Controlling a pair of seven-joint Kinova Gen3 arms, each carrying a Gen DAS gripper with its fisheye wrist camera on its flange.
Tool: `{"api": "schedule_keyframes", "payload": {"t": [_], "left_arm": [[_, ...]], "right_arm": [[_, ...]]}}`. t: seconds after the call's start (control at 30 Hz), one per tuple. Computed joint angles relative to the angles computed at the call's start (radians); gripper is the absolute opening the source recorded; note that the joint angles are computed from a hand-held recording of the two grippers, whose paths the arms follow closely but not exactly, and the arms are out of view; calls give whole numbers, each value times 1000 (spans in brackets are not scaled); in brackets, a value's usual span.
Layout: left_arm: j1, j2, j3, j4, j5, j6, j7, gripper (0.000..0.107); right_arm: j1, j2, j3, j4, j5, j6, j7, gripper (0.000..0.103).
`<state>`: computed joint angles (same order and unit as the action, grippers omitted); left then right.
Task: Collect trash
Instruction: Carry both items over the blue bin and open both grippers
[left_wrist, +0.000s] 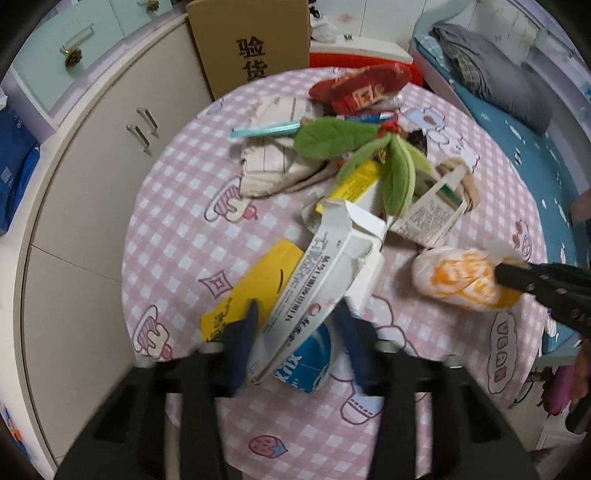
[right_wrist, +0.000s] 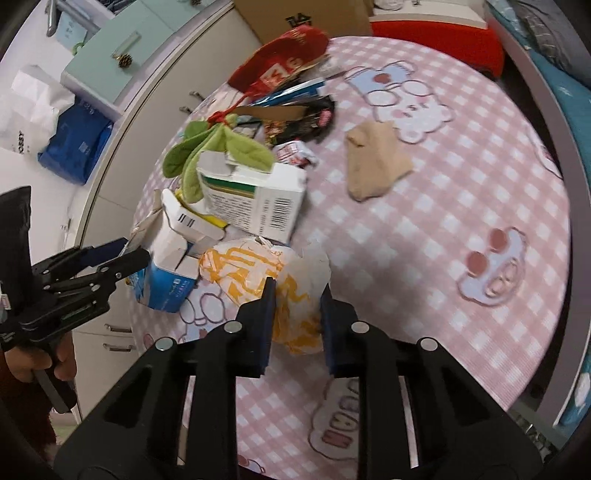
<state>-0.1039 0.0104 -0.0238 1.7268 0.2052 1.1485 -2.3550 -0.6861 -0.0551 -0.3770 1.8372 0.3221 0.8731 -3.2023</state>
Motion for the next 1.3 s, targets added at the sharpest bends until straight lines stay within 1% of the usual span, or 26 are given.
{"api": "schedule_keyframes", "payload": {"t": [0.03, 0.07, 0.1, 0.17, 0.23, 0.33, 0.4, 0.47, 0.53, 0.57, 0.6, 0.67, 0.7, 0.73, 0.8, 0.83, 0.9, 0.93, 0.97, 1.0, 1.03, 1.07, 1.1, 1.17, 1.23, 1.3], "left_arm": [[1, -1, -3, -6, -2, 3, 9, 17], [19, 2, -24, -17, -3, 20, 16, 12], [48, -2, -63, -32, 9, 46, 14, 5], [132, -26, -156, -43, 18, 64, 22, 5], [224, -60, -240, -66, 2, 99, 39, 5], [361, -96, -378, -126, 32, 186, 61, 5], [454, -130, -426, -153, 34, 206, 95, 5], [546, -161, -443, -163, 24, 198, 146, 5], [639, -174, -436, -174, 32, 190, 212, 5], [685, -174, -416, -178, 33, 180, 253, 5], [732, -175, -397, -175, 24, 163, 294, 5], [824, -170, -374, -176, 0, 133, 375, 5], [865, -152, -346, -183, 0, 120, 416, 5], [893, -136, -323, -190, -5, 111, 456, 5], [909, -63, -234, -243, -1, 111, 538, 5], [909, -30, -188, -271, -4, 114, 578, 5], [949, 51, -127, -333, -18, 107, 660, 5], [965, 85, -107, -365, -36, 115, 700, 5], [974, 131, -68, -402, -50, 117, 741, 5], [964, 162, -22, -428, -72, 124, 782, 5], [950, 199, 24, -468, -95, 139, 815, 5], [949, 237, 71, -503, -123, 146, 855, 5], [934, 264, 117, -529, -146, 156, 881, 5], [918, 323, 210, -582, -209, 181, 946, 5], [903, 382, 300, -637, -279, 217, 1003, 5], [910, 417, 340, -670, -320, 237, 1031, 5]], "right_arm": [[-2, -9, -5, -2, 6, 17, -21, 22], [-1, -12, -7, -9, 8, 27, -28, 22], [-2, -14, -14, -16, 18, 42, -46, 22], [-3, -38, -27, -21, 37, 67, -71, 22], [3, -68, -43, -27, 49, 98, -87, 22], [26, -122, -76, -27, 63, 136, -118, 22], [52, -164, -104, -20, 70, 166, -135, 22], [84, -224, -118, -9, 63, 213, -137, 22], [119, -292, -121, 8, 38, 257, -118, 22], [143, -326, -124, 16, 23, 284, -102, 22], [150, -364, -109, 28, 9, 310, -82, 22], [152, -457, -52, 60, -17, 378, -43, 22], [145, -491, -27, 69, -23, 409, -26, 22], [141, -537, 18, 88, -36, 448, 7, 22], [138, -608, 101, 115, -51, 519, 88, 22], [118, -630, 147, 125, -52, 543, 126, 22], [109, -688, 240, 165, -49, 576, 207, 23], [104, -710, 286, 183, -50, 574, 248, 26], [97, -731, 333, 200, -44, 577, 288, 27], [88, -745, 379, 215, -41, 576, 329, 31], [63, -773, 425, 247, -21, 567, 354, 47], [53, -793, 472, 272, -4, 551, 380, 56], [57, -795, 518, 290, 1, 539, 421, 61], [60, -797, 608, 310, -11, 511, 502, 61], [85, -791, 666, 316, -11, 501, 570, 61], [110, -807, 681, 314, -14, 500, 605, 61]]}}
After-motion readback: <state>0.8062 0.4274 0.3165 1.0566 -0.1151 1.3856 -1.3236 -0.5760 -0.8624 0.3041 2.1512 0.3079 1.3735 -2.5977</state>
